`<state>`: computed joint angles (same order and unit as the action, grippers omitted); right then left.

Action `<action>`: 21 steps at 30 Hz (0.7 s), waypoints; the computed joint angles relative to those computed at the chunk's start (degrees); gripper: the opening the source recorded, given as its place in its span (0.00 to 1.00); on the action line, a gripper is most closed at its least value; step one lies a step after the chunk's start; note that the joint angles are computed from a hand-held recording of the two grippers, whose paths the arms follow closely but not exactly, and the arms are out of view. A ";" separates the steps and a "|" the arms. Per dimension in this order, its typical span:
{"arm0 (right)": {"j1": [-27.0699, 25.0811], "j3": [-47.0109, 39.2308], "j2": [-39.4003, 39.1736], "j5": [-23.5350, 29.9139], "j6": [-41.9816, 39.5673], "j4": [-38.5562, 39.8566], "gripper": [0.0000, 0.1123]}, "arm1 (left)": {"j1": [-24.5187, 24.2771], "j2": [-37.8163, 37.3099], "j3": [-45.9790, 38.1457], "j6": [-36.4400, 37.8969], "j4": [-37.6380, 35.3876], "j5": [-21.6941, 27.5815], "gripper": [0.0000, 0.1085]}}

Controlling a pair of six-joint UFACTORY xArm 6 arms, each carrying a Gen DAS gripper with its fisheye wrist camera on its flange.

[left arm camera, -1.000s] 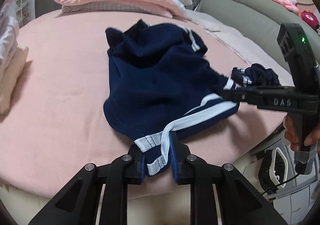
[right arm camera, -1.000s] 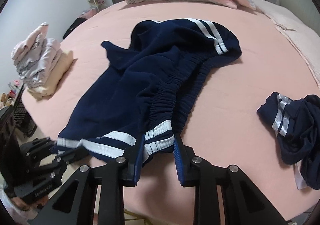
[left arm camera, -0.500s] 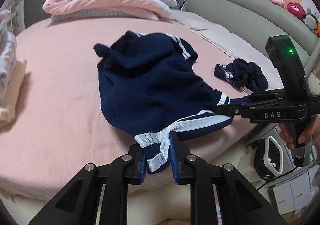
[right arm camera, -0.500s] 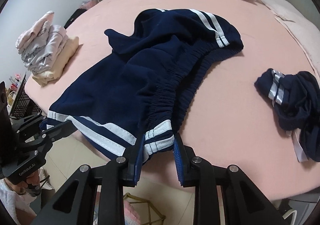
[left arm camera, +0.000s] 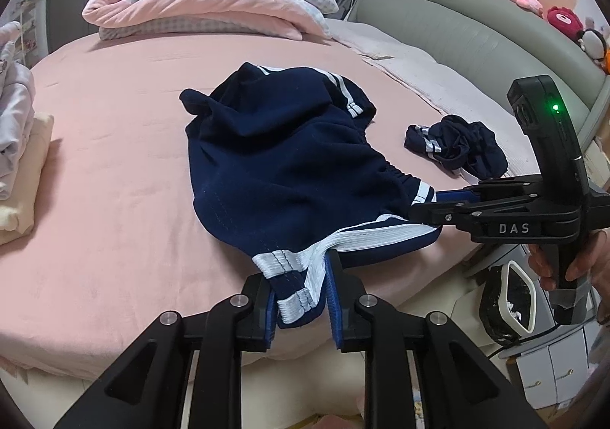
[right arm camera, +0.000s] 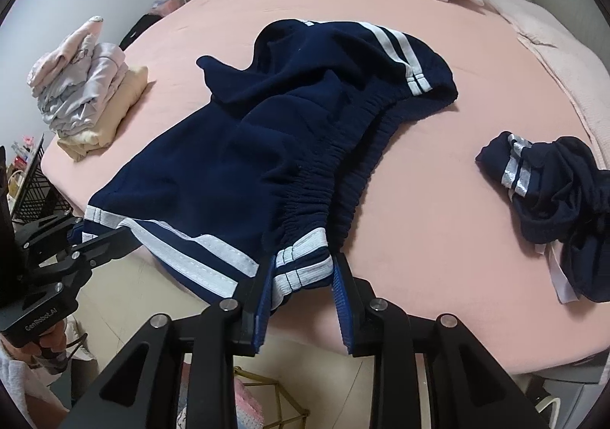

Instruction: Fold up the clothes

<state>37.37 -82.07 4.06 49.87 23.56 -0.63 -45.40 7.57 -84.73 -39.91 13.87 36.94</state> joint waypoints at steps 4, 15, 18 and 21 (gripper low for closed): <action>-0.43 0.64 -0.93 0.27 0.89 0.56 0.43 | 0.93 -1.78 1.64 -0.26 -5.23 -0.69 0.72; -1.16 -0.26 -2.08 -0.77 0.95 1.96 0.57 | 2.71 -3.64 1.86 -3.62 -4.10 0.05 0.73; -1.85 -2.15 -0.86 -0.11 0.99 2.75 0.57 | 3.41 -3.35 1.73 -2.46 -6.30 -0.17 0.73; -2.53 -3.92 0.19 0.53 1.61 3.10 0.57 | 3.95 -2.87 0.90 -1.30 -7.48 0.71 0.73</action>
